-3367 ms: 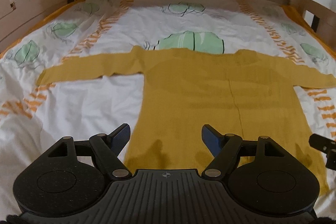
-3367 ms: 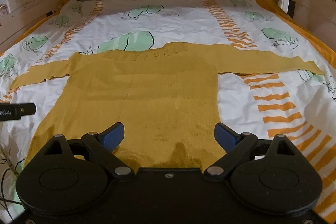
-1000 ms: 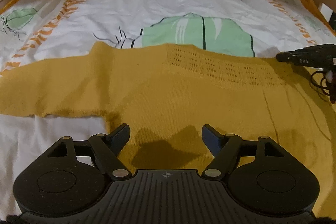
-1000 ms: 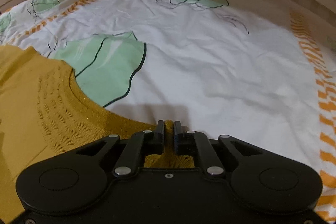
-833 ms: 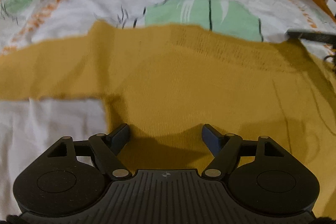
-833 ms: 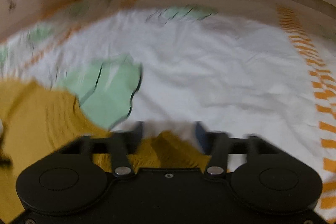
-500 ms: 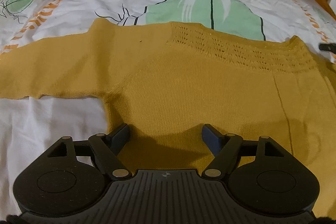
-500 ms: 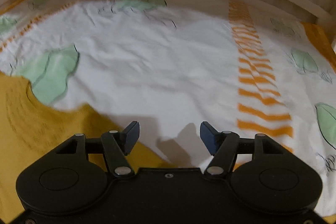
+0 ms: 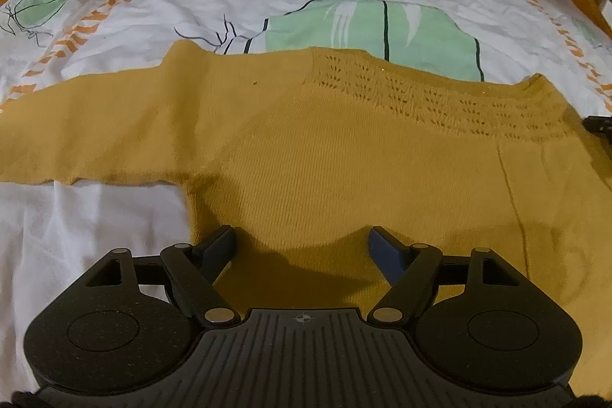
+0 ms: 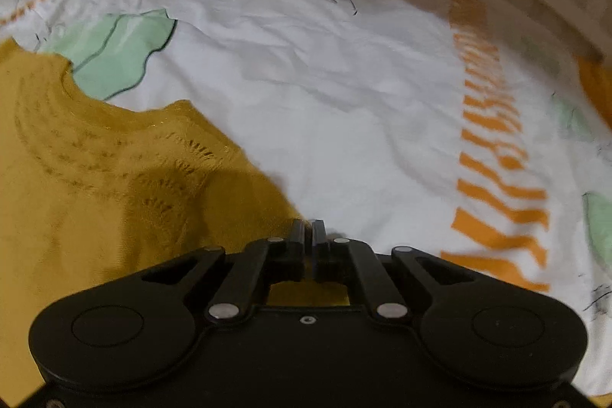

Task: Fold small clothes
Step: 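Lift the gripped sleeve with the right gripper and carry it across the body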

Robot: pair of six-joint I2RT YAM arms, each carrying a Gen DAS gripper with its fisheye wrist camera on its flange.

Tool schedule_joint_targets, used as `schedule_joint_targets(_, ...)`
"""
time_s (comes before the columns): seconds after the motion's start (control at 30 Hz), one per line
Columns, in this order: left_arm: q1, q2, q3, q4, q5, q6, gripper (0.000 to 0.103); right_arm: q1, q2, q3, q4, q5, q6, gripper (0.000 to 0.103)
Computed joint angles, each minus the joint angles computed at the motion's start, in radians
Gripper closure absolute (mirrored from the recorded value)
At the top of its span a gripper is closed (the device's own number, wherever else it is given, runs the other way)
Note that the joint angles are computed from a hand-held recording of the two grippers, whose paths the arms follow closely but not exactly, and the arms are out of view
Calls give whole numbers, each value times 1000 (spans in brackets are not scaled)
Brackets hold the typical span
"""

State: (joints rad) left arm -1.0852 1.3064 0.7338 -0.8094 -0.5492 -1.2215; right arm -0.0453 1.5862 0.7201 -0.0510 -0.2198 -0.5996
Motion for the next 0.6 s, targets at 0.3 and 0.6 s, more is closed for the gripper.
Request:
schedule_joint_targets(0.3,7,22,-3,19,0,9,27,-159,-20,-6,35,-108,245,53)
schedule_joint_targets(0.6,0,66,33,-12,-4,-24,26,-536,-33,140,-199,-250,353,29)
